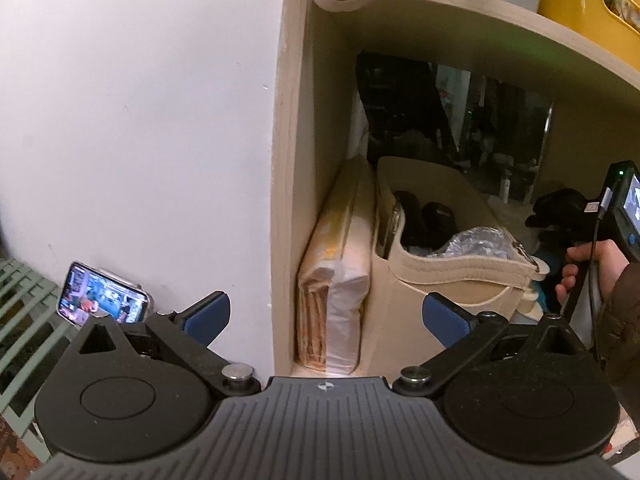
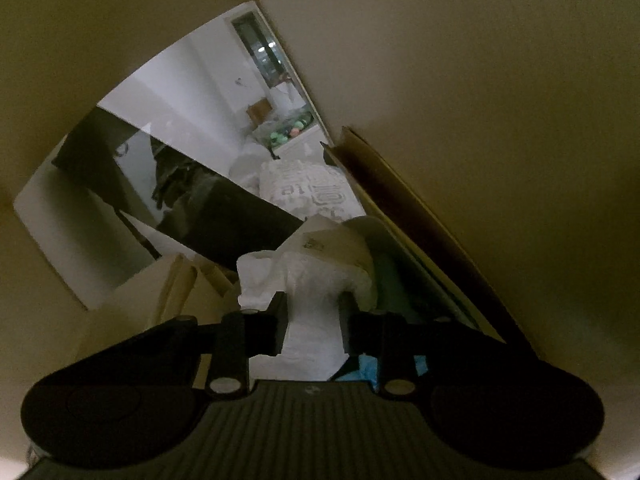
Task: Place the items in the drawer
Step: 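Grasp the white tissue pack with the right gripper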
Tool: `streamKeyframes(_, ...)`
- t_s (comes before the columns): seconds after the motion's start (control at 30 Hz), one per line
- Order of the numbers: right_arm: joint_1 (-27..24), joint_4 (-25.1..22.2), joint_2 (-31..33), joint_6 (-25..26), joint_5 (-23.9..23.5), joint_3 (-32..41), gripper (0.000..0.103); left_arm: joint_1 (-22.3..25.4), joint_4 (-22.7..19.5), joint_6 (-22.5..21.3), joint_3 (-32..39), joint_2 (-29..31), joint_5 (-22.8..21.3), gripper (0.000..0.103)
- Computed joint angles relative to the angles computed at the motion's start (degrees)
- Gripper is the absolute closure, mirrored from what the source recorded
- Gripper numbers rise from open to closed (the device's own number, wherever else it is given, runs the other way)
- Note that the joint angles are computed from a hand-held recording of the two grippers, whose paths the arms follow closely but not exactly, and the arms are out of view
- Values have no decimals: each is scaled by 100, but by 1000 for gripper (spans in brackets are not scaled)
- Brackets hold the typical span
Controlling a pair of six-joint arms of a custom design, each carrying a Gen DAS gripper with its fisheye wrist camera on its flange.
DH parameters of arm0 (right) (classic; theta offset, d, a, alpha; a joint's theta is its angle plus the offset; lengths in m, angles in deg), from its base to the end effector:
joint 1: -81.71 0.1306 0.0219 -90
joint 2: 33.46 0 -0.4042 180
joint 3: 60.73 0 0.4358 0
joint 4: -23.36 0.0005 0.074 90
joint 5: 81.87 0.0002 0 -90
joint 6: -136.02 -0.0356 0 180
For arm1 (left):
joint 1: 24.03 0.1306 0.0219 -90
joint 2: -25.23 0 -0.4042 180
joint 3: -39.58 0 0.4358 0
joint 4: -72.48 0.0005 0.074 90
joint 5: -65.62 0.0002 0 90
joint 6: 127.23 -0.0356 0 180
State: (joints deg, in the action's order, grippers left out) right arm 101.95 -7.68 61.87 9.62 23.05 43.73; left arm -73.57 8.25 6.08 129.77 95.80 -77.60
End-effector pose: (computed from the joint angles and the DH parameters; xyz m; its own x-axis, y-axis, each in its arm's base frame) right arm 0.5571 0.1951 0.5616 -0.3472 0.4831 -0.8038 0.1191 0.8729 0.4732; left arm 0.2586 -0.2600 0.5910 -0.3903 -0.1753 -0.9039 -0.2503 0.9649 -0.0790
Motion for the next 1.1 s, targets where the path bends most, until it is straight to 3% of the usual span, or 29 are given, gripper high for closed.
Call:
streamKeyframes(0.37,233,352,-500,365,501,-544,94,-145,258,-403,-95,-39,16,0)
streamKeyframes(0.53,302,569,-1055,7,456,-1017,97,-176,323,-425,-104,-37,177,0)
streamKeyframes(0.77,387,544,-2038,-733,294,-1830,97,-227,774,-677,-249,-142,635,0)
streamKeyframes(0.87,375,448,-2480,-1199,98,-2197,97,-103,1134,-749,-357,-260,1454,0)
streamKeyframes(0.97,349,299,-2922,-1684,-190,-2536,97,329,1701,-766,-523,-385,3229,0)
streamKeyframes(1.0,350,239,-3026,-1830,-266,-2621,97,429,1859,-693,-564,-391,3609,0)
streamKeyframes(1.1,355,187,-3292,-2275,-461,-2918,97,640,2216,-372,-596,-270,4262,0)
